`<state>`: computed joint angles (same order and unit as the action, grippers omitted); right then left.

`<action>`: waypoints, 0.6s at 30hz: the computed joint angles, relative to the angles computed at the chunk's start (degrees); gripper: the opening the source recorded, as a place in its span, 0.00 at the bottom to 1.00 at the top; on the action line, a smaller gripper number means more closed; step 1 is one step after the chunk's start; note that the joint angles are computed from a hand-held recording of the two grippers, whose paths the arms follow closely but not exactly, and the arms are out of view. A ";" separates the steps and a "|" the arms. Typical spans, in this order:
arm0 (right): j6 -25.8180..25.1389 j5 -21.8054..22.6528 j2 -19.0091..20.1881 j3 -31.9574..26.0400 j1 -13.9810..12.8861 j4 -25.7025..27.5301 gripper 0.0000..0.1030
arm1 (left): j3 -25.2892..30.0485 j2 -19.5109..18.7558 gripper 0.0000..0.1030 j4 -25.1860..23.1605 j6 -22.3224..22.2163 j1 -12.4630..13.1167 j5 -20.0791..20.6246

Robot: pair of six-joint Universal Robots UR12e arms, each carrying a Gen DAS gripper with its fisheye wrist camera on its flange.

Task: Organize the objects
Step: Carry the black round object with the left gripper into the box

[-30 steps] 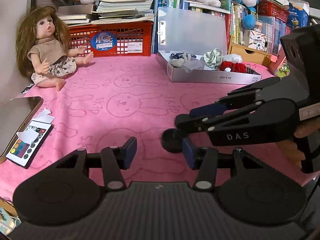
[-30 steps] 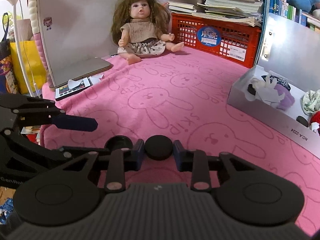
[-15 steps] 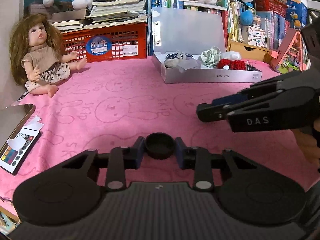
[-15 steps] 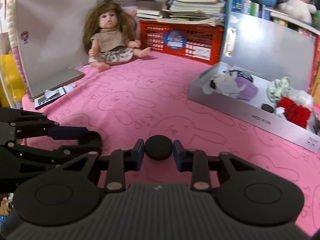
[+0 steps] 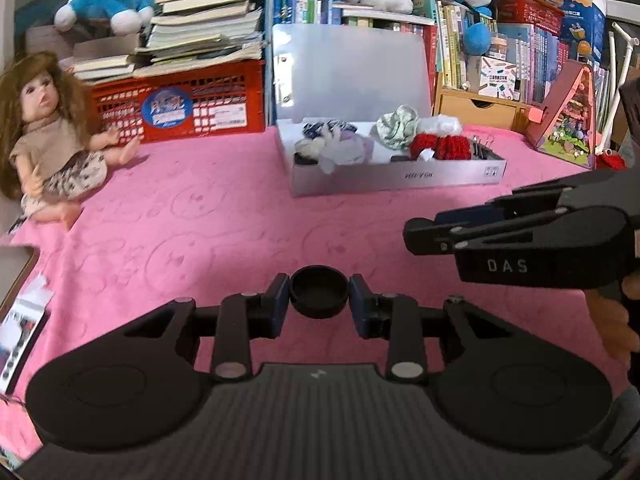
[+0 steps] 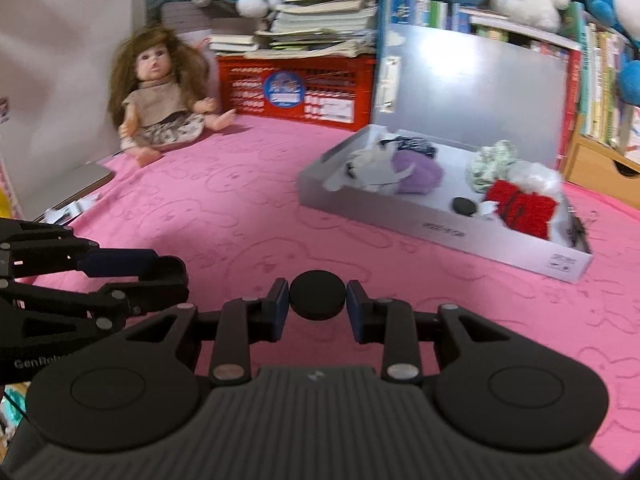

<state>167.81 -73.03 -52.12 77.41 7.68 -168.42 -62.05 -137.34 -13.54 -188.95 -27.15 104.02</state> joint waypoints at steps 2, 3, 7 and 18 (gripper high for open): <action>1.13 -1.11 -0.01 -0.19 -0.25 -0.32 0.35 | 2.22 -0.94 0.37 -0.82 0.80 -0.10 -0.09; 1.57 -1.66 0.01 -0.37 -0.37 -0.36 0.35 | 3.36 -1.44 0.37 -1.24 1.23 -0.13 -0.21; 3.07 -4.36 0.04 -0.76 -0.85 -1.12 0.35 | 8.39 -3.69 0.37 -3.53 1.56 -0.20 -1.17; 6.59 -8.19 -0.02 -1.25 -2.22 -1.96 0.35 | 20.86 -9.69 0.37 -7.94 1.60 -0.71 -0.71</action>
<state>174.41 -81.22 -52.15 76.16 5.46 -170.39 -41.19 -147.03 -21.47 -187.35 -27.86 103.31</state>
